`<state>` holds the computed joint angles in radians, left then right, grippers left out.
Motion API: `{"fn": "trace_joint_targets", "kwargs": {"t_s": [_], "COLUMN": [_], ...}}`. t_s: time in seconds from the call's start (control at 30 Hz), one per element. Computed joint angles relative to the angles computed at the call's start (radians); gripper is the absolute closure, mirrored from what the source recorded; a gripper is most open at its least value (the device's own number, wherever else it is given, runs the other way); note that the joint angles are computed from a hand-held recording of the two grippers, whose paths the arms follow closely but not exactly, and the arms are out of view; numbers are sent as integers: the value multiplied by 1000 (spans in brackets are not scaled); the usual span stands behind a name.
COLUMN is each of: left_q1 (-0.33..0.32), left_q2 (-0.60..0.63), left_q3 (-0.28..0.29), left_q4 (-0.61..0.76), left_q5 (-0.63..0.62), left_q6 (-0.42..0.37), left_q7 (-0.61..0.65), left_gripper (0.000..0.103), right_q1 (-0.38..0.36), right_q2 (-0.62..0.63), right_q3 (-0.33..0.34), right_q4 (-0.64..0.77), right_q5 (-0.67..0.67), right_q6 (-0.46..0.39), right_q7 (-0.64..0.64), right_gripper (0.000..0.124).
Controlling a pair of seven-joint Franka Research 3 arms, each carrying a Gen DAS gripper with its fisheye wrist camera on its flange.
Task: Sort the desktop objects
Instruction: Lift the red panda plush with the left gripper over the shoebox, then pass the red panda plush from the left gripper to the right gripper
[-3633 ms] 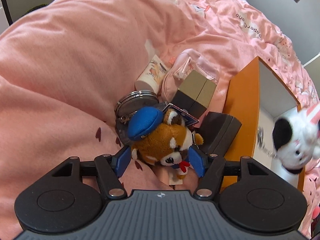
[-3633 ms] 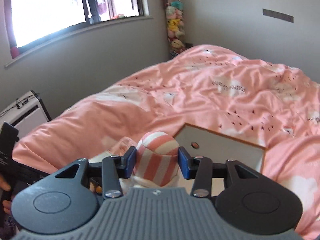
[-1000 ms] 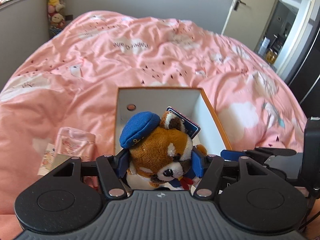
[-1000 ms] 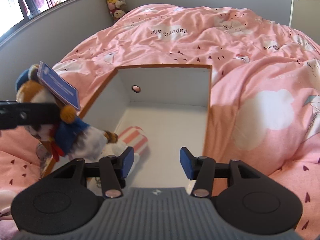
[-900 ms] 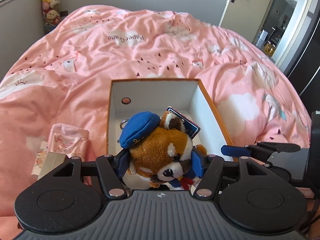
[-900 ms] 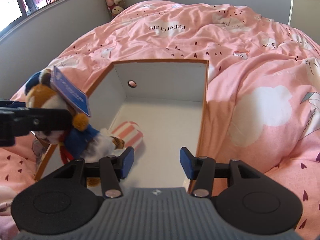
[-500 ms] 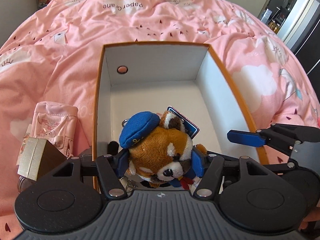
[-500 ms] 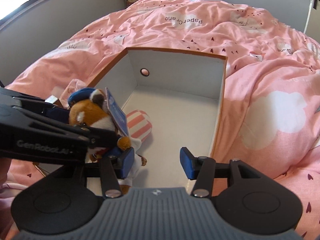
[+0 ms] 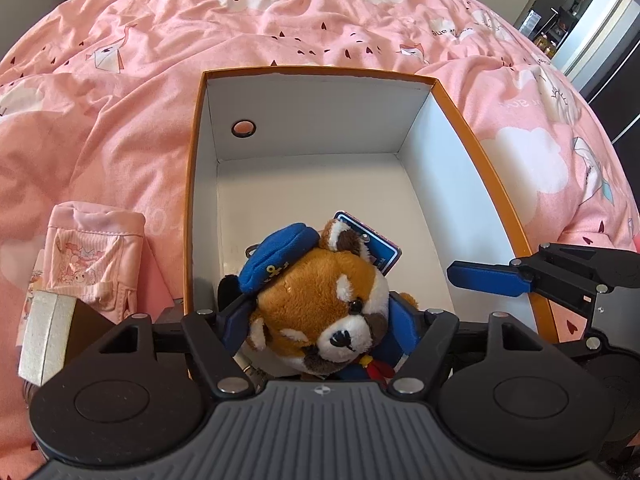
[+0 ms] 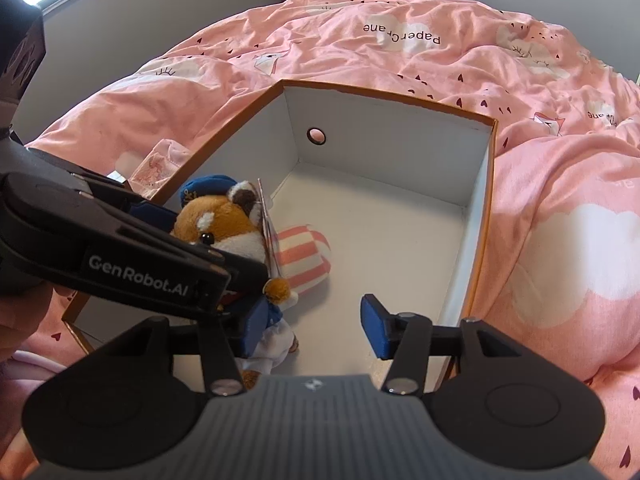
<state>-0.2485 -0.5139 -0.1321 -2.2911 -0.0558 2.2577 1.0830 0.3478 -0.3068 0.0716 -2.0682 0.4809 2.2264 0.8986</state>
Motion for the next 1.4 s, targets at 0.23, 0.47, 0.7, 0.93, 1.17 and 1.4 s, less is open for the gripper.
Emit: {"fn": "trace_joint_targets", "kwargs": {"t_s": [0.23,0.47,0.7,0.93,1.17,1.4], "left_q1": [-4,4,-31,-20,-29,-10], "left_q2": [4,16,7,-12,-51,-48], "left_q3": [17,-13,14,8,20,-4], "left_q4": [7,29,23,15,3,21], "left_q5": [-35,10,-51,-41,-63,8], "left_q6": [1,-26,-46,-44,27,20], "left_q7": [23,14,70,70,100,110], "left_gripper": [26,27,28,27,22,21], "right_q1": [-5,-4,1,17,-11,-28], "right_q2": [4,-13,-25,-34,-56,-35], "right_q3": [-13,-41,-4,-8,-1,-6], "right_q4": [29,53,14,-38,-50,-28], "right_q5": [4,71,80,112,64,20], "right_q6": [-51,-148,-120,-71,-27,8], "right_q7": [-20,-106,-109,-87,3,95], "right_gripper": [70,70,69,83,111,113]}}
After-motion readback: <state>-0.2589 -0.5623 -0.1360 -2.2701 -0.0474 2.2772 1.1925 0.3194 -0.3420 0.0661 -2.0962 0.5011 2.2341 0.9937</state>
